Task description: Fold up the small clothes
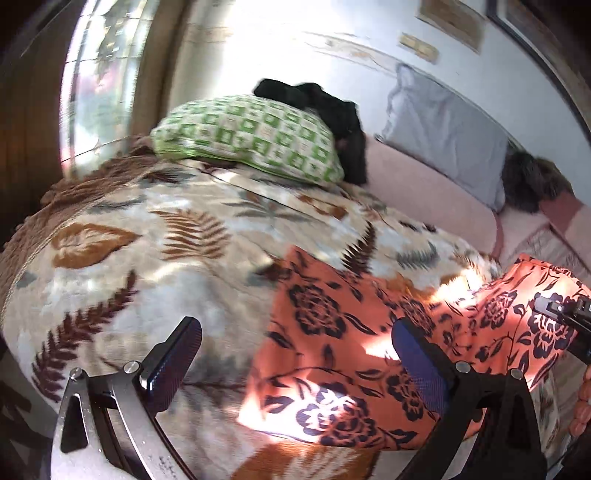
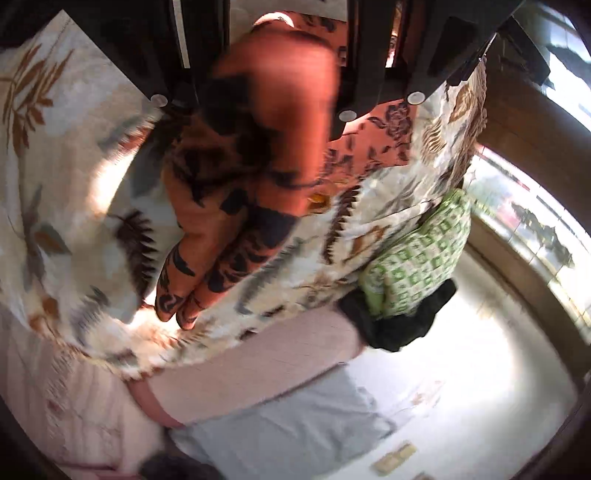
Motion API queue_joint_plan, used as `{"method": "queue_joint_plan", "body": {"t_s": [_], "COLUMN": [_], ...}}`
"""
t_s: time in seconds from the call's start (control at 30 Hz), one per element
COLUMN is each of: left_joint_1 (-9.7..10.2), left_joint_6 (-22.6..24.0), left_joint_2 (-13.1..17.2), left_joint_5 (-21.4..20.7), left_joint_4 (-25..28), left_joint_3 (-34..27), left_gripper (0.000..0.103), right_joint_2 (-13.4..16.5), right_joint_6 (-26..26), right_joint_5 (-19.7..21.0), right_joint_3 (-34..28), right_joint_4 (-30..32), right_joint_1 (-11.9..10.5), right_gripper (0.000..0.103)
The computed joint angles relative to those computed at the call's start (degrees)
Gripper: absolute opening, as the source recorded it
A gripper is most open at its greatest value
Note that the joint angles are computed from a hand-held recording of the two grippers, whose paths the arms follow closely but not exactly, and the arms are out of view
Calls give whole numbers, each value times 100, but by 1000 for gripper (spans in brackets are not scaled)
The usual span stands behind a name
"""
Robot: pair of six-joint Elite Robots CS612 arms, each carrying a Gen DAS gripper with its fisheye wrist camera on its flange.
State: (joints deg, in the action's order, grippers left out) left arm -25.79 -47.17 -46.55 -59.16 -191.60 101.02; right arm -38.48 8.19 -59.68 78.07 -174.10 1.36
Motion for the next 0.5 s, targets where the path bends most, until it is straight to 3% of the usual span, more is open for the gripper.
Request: {"method": "queue_joint_plan", "body": {"t_s": [0.13,0.2,0.3,0.33,0.4,0.5], "left_joint_1": [110,165,214,226,222,238], "left_joint_6": [-788,-934,-1031,-1025,-1029,-1056], "left_joint_2": [-69,-14,39,47,63,89], "left_joint_5": [377,269,104,76,169,98], "left_joint_4": [-116,-145,-60,-104,-214,-343], "left_joint_3": [419,485,519,537,564,561], "left_gripper": [103,103,103,103,103,103], "right_joint_2": [-92,67,532,643,584,499], "right_joint_6": [-1088,-1474,-1968,-1953,-1875,-1706], "right_joint_5": [-223,-368,-744,-803,-892,-702], "right_joint_3": [-51,-210,-671,-705,-641,-730], "right_joint_4": [203,662,1838,1889,1692,1696], "right_joint_1": [594,877,1220,1246,1274,1244], "right_gripper": [21,22,22,23,22,22]}}
